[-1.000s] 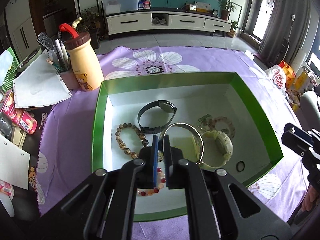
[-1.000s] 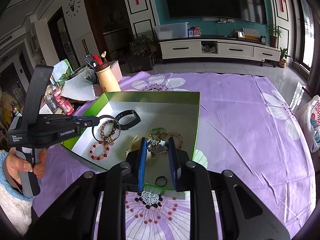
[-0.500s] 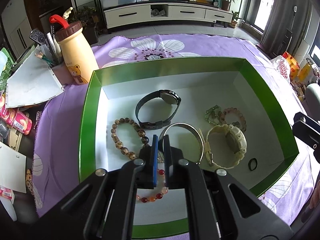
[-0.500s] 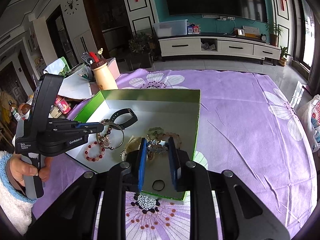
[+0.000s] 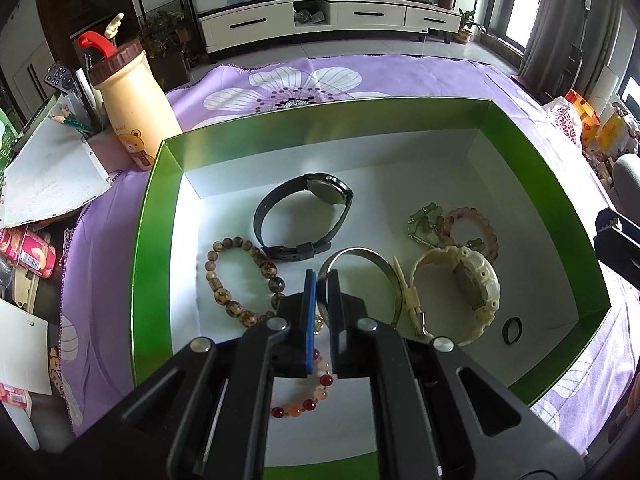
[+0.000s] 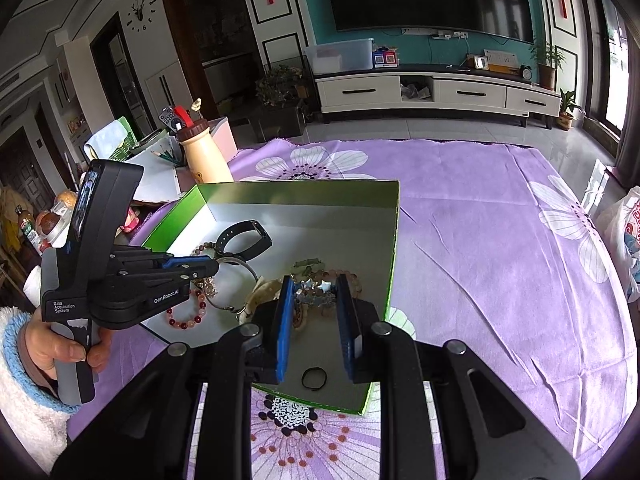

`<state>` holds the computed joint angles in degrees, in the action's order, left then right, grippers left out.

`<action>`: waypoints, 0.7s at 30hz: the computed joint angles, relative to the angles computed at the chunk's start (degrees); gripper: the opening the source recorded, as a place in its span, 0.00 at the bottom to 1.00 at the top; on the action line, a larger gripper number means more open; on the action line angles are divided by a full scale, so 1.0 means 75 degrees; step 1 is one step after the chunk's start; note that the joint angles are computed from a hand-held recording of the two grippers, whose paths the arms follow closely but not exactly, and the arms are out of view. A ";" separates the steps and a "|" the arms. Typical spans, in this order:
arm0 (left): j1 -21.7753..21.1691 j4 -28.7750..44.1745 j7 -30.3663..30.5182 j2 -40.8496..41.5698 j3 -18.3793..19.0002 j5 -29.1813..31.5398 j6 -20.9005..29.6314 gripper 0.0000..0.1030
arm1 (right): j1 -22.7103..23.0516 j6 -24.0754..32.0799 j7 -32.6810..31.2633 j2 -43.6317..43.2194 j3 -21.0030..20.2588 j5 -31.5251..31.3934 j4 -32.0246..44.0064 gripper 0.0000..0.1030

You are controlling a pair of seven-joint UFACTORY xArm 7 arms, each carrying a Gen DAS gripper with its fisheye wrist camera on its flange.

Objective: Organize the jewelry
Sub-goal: 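Lower the silver bangle into the green box and open the left gripper while the right gripper carries the charm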

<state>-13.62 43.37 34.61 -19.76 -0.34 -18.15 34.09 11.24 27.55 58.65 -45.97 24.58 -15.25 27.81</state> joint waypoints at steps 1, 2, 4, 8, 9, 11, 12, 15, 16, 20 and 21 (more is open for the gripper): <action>0.0009 0.0013 -0.0026 0.0021 -0.0026 0.0036 -0.0002 0.05 | 0.0006 0.0000 -0.0012 0.0016 -0.0010 0.0000 0.0007 0.20; 0.0016 0.0027 -0.0056 0.0038 -0.0042 0.0059 0.0009 0.05 | 0.0005 0.0021 -0.0021 0.0034 -0.0009 -0.0004 0.0023 0.20; 0.0025 0.0066 -0.0108 0.0090 -0.0072 0.0113 0.0064 0.05 | 0.0022 0.0022 -0.0053 0.0066 -0.0039 -0.0003 0.0036 0.20; 0.0023 0.0089 -0.0120 0.0116 -0.0078 0.0147 0.0072 0.05 | 0.0031 -0.0071 -0.0140 0.0176 -0.0156 0.0034 0.0037 0.20; 0.0020 0.0109 -0.0116 0.0132 -0.0070 0.0134 0.0094 0.05 | 0.0014 -0.0095 -0.0168 0.0238 -0.0182 0.0039 0.0056 0.20; 0.0031 0.0146 -0.0119 0.0168 -0.0070 0.0136 0.0134 0.05 | -0.0015 -0.0196 -0.0224 0.0364 -0.0241 0.0052 0.0095 0.20; 0.0043 0.0158 -0.0127 0.0189 -0.0084 0.0164 0.0133 0.05 | -0.0025 -0.0262 -0.0261 0.0438 -0.0291 0.0070 0.0107 0.20; 0.0066 0.0182 -0.0159 0.0239 -0.0129 0.0244 0.0101 0.05 | -0.0142 -0.0330 -0.0355 0.0629 -0.0347 0.0043 0.0193 0.20; 0.0070 0.0196 -0.0174 0.0257 -0.0139 0.0261 0.0090 0.05 | -0.0177 -0.0378 -0.0375 0.0706 -0.0375 0.0045 0.0222 0.20; 0.0084 0.0266 -0.0213 0.0329 -0.0161 0.0305 0.0137 0.05 | -0.0275 -0.0497 -0.0508 0.1011 -0.0556 0.0110 0.0353 0.20; 0.0085 0.0263 -0.0220 0.0326 -0.0163 0.0305 0.0129 0.05 | -0.0309 -0.0502 -0.0533 0.1083 -0.0576 0.0108 0.0397 0.20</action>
<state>-12.99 45.34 32.96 -17.31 -1.57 -15.86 35.06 8.92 23.79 54.65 -37.84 20.26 -14.44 30.78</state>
